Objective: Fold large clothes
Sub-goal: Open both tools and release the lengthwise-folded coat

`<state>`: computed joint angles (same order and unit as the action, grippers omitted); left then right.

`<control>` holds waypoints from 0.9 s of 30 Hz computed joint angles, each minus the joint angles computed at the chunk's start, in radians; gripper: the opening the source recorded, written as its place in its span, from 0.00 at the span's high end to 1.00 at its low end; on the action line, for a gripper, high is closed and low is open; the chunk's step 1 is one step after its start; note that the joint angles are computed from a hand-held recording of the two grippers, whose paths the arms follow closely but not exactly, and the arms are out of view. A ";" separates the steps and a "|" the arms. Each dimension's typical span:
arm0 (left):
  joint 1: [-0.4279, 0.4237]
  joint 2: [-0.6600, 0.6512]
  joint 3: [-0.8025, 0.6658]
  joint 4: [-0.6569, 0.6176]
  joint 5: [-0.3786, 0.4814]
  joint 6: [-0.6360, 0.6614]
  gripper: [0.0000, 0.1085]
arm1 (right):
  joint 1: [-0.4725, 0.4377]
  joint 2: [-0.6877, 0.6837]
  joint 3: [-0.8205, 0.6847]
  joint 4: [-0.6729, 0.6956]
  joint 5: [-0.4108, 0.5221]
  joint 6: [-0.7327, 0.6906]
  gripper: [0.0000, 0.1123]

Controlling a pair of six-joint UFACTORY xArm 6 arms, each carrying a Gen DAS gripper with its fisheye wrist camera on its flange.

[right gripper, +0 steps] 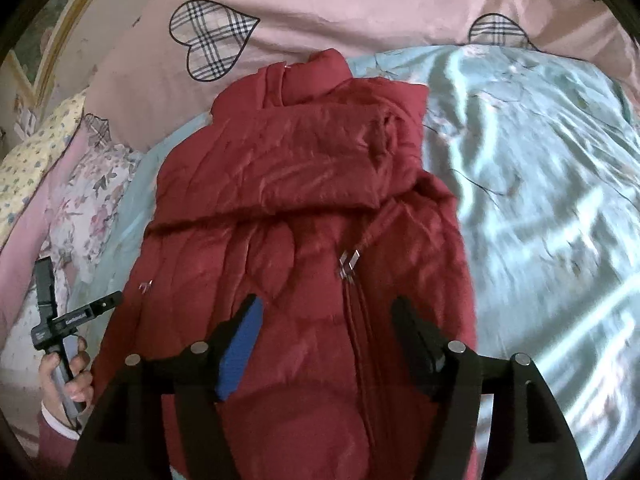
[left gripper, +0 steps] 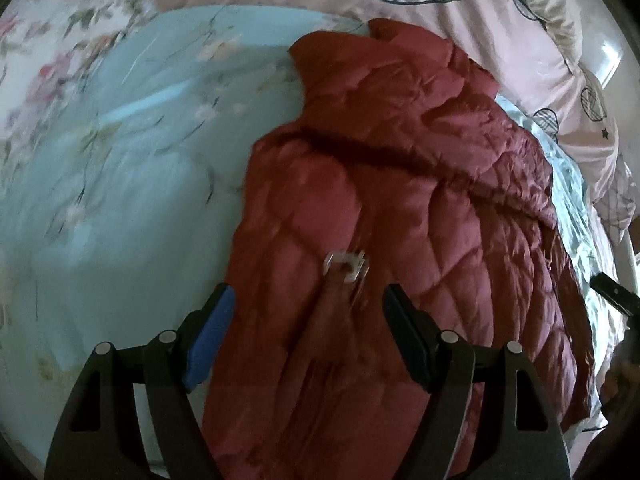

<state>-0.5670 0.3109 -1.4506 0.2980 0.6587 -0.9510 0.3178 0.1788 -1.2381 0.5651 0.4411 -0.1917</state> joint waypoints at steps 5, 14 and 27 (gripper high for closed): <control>0.000 -0.100 0.150 -0.026 -0.052 -0.024 0.29 | -0.011 -0.120 0.148 0.044 -0.037 -0.006 0.33; -0.016 -0.223 0.312 -0.041 -0.106 -0.086 0.28 | -0.034 -0.223 0.318 -0.010 -0.053 0.097 0.31; -0.045 -0.348 0.426 -0.010 -0.105 -0.116 0.26 | -0.024 -0.355 0.472 0.126 -0.081 0.028 0.31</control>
